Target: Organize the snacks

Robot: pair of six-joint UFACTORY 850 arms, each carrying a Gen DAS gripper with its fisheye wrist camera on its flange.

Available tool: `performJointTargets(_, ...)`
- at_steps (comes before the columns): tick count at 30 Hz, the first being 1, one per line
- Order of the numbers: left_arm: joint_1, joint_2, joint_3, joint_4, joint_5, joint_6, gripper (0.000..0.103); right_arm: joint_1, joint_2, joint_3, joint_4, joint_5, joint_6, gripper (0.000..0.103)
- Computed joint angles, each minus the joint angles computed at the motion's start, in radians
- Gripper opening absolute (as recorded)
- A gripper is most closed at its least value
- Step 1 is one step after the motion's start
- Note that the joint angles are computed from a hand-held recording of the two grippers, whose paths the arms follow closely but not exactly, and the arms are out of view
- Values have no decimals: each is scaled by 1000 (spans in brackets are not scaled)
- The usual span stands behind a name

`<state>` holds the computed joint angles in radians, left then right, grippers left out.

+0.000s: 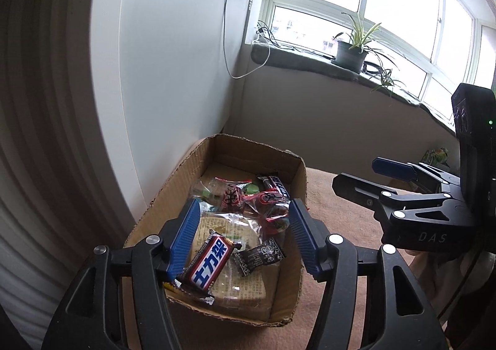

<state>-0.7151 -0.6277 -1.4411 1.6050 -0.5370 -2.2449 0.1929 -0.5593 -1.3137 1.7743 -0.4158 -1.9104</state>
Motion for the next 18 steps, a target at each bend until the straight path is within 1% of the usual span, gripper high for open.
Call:
performJointTargets(3,-19,17,24,31,-24,-52,61,-8,41,63,89,7,-60,101)
performJointTargets(7,-45,33,47,35,-52,-74,61,-16,92,138,201,23,-159,101)
performJointTargets(13,-80,53,82,13,-95,-88,66,-29,167,242,418,41,-363,101)
performJointTargets(18,-104,63,101,-28,-131,-87,66,-43,211,300,521,47,-465,101)
